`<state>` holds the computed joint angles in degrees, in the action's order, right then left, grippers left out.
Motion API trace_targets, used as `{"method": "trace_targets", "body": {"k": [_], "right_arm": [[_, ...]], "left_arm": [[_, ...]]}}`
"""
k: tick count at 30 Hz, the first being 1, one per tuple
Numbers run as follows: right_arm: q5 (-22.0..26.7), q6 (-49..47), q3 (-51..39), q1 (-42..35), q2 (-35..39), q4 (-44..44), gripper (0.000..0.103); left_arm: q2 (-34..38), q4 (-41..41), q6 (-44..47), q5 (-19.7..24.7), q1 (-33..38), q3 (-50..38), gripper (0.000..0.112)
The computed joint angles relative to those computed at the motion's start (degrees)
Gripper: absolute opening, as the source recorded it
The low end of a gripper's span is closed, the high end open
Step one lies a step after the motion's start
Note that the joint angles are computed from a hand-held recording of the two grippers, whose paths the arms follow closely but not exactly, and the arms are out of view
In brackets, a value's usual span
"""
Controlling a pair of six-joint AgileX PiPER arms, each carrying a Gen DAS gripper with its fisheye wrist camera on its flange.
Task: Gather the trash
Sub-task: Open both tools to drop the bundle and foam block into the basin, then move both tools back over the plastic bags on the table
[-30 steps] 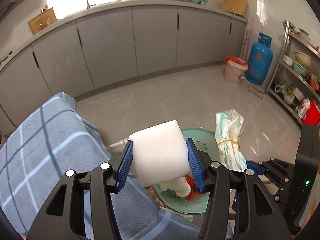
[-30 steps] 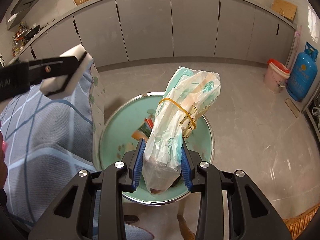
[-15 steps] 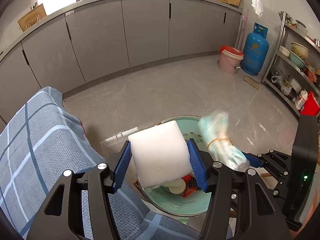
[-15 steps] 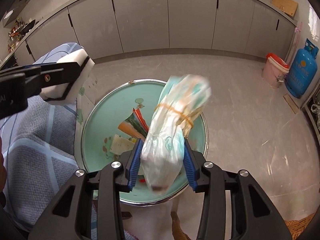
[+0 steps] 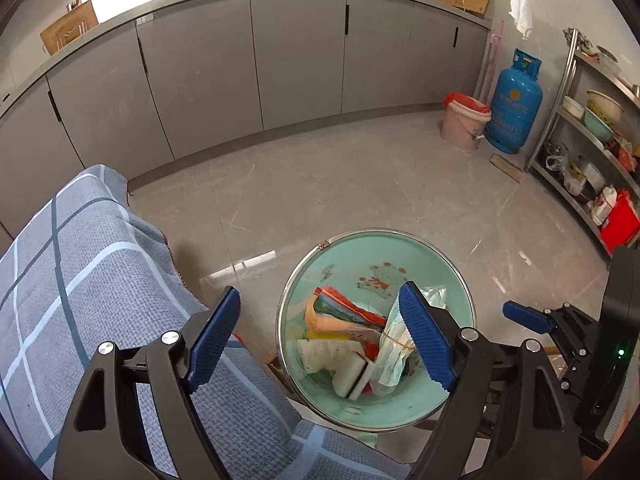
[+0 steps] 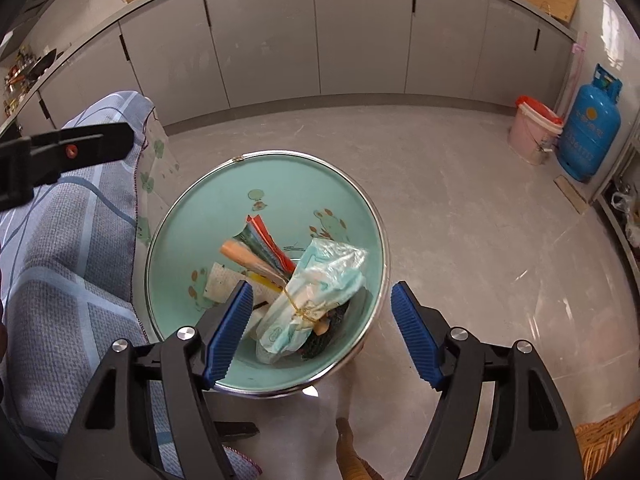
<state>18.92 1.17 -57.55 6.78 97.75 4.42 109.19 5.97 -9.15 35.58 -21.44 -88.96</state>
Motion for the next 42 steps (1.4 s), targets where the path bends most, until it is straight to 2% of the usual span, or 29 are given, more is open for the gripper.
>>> {"method": "trace_targets", "body": {"k": [5,13,24,29,39,42], "right_arm": [[-0.59,1.71,1.97,0.42,-2.03,-0.52,0.077],[0.36,5.86,2.67,2.59,-4.50,-2.09,0.079],[1.54,15.04,2.38,11.18,-7.06,-7.17,0.079],[3.39,20.57,1.06,16.29,-8.06,-11.41,0.079],[8.35,30.79,-3.39,26.14,-8.55,-19.74,0.079],[9.56,33.05,-4.56,28.30,-8.49,-21.86,0.079]], "left_arm": [[-1.85,3.83,-3.94,-0.61,-0.43,1.64,0.086],[-6.40,7.54,-7.65,-0.59,-0.19,5.72,0.086],[-20.28,16.41,-12.65,-2.21,1.31,18.72,0.086],[-26.96,15.54,-10.23,-1.76,4.58,23.25,0.091],[-37.35,6.85,1.27,-1.29,14.88,28.82,0.091],[-39.47,7.89,1.01,-0.75,15.52,30.06,0.091]]}}
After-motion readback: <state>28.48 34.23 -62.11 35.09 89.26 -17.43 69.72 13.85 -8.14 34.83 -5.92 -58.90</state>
